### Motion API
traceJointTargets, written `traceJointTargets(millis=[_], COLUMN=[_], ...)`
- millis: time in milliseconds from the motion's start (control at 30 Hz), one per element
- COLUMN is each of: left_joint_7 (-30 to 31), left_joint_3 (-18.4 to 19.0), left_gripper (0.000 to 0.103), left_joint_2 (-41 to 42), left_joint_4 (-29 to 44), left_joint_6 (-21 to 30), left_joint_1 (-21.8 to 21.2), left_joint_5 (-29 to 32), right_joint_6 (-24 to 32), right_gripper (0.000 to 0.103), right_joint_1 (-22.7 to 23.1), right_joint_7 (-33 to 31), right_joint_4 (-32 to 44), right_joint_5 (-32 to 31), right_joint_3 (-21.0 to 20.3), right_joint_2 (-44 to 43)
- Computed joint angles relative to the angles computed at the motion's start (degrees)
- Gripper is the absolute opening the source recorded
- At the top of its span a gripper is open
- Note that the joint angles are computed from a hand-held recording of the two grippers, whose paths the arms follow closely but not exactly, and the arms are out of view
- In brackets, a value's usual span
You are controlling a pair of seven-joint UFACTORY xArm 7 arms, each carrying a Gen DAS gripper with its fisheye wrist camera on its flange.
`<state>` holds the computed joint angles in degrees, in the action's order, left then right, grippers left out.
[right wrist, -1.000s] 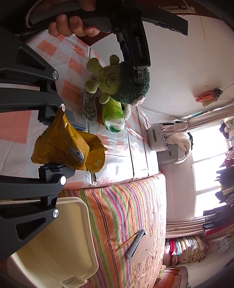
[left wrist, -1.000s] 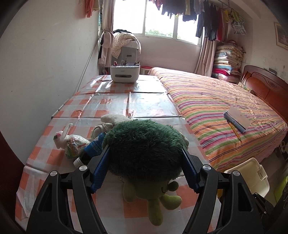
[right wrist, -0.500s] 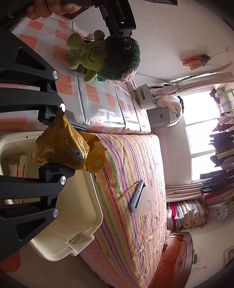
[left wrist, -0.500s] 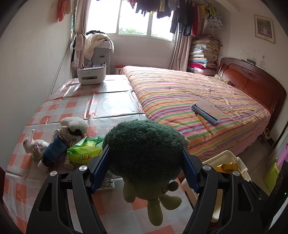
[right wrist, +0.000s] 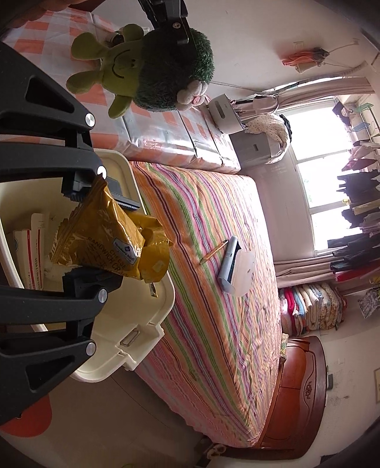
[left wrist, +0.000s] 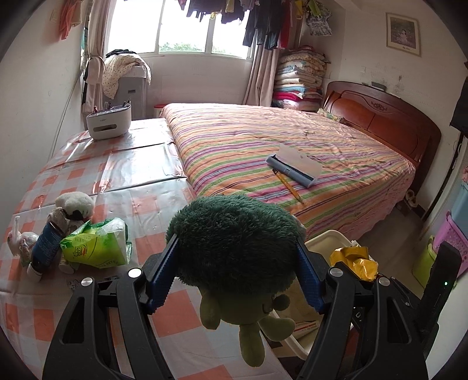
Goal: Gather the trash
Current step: 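Carry both items to the cream bin while the right tool releases the yellow bag inside, then lower the green plush toy into the cream bin and open the left tool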
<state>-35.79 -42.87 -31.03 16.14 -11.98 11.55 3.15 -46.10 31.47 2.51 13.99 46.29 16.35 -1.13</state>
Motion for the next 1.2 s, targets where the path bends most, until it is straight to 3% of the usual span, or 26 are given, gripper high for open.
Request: traceJointTargets(millis=[100, 167, 600, 767, 900, 933, 1033, 1067, 1133, 1200], left_joint_7=[0.14, 0.66, 9.20, 13.93, 15.93, 17.18, 22.32, 23.09, 23.07, 21.71], left_joint_3=[-1.35, -1.17, 2.42, -1.29, 1.91, 1.08, -7.89, -9.11, -8.92, -4.97], left_gripper=[0.071, 0.071, 0.072, 0.075, 0.079, 0.079, 0.081, 0.085, 0.087, 0.088], left_joint_2=[1.35, 2.58, 14.89, 17.85, 19.87, 19.81, 16.84, 15.62, 13.30, 11.30], left_joint_4=[0.78, 1.12, 4.99, 6.49, 7.38, 7.29, 6.95, 6.77, 6.00, 4.88], left_joint_6=[-0.92, -1.56, -5.88, -6.52, -6.52, -6.96, -7.62, -7.46, -7.29, -6.71], left_joint_1=[0.36, -0.26, -7.10, -6.07, -10.19, -10.04, -3.96, -3.27, -3.82, -7.01], left_joint_5=[0.08, 0.03, -4.28, -8.46, -8.96, -10.07, -17.80, -19.38, -20.95, -20.39], right_joint_6=[-0.27, -1.59, -15.68, -17.89, -18.67, -18.69, -18.71, -18.81, -18.79, -18.76], right_gripper=[0.050, 0.053, 0.054, 0.054, 0.054, 0.054, 0.054, 0.054, 0.054, 0.054], right_joint_1=[-0.45, -0.62, -0.74, -0.42, -0.56, -0.61, -0.67, -0.68, -0.60, -0.48], right_joint_7=[1.80, 4.01, 15.16, 15.60, 16.29, 16.32, 16.43, 16.38, 16.14, 15.59], right_joint_4=[-0.72, -1.91, -7.08, -7.46, -7.73, -7.74, -7.81, -7.80, -7.90, -7.74], right_joint_5=[-0.52, -1.06, 4.13, 5.24, 4.91, 4.80, 4.63, 4.64, 4.55, 4.52], right_joint_3=[-0.34, -0.38, 0.15, 0.17, -0.06, -0.11, -0.13, -0.12, -0.05, 0.09], right_joint_2=[-0.41, -1.10, -1.96, -1.96, -1.99, -1.99, -2.06, -1.94, -2.07, -2.07])
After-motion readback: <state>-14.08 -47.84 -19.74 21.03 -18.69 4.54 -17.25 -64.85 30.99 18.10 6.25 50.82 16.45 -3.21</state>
